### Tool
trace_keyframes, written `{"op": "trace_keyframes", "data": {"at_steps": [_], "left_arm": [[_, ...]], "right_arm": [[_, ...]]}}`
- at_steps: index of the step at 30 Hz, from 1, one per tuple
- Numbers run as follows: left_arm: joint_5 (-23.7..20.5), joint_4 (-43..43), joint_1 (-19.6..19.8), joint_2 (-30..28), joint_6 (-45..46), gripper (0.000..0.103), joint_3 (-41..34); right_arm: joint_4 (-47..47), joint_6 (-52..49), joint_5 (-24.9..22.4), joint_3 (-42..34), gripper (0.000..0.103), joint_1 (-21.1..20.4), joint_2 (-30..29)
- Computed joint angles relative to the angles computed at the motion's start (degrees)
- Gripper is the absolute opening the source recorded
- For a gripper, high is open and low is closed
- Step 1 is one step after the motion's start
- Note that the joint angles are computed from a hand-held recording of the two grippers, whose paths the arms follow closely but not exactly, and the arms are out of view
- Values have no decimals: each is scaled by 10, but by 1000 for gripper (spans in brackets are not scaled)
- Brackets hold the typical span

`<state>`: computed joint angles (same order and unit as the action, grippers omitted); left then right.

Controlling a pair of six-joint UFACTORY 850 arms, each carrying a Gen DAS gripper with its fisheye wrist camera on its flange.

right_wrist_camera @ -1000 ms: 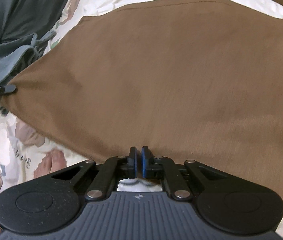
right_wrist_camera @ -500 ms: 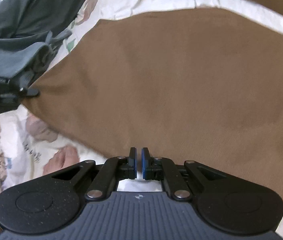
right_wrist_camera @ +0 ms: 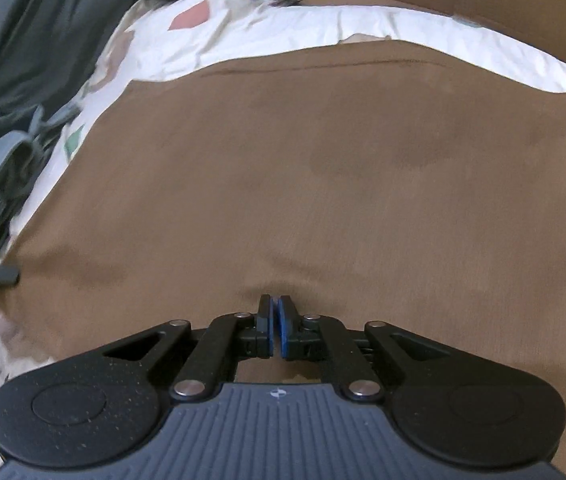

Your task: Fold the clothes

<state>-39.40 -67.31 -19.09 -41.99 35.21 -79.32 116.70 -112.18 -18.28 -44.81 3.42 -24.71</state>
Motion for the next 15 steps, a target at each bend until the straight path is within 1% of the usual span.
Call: {"op": "trace_keyframes", "data": {"at_steps": [3, 8, 10, 15], "left_arm": [[-1, -5, 2, -2, 4, 7, 3], [6, -15, 3, 3, 16, 7, 13], [6, -18, 4, 6, 20, 7, 17], [3, -22, 6, 9, 26, 7, 20]], "right_arm": [[-13, 0, 5, -28, 9, -1, -19], [-40, 32, 9, -75, 8, -3, -46], [-36, 31, 5, -91, 9, -5, -56], [2, 2, 25, -125, 9, -1, -79]]}}
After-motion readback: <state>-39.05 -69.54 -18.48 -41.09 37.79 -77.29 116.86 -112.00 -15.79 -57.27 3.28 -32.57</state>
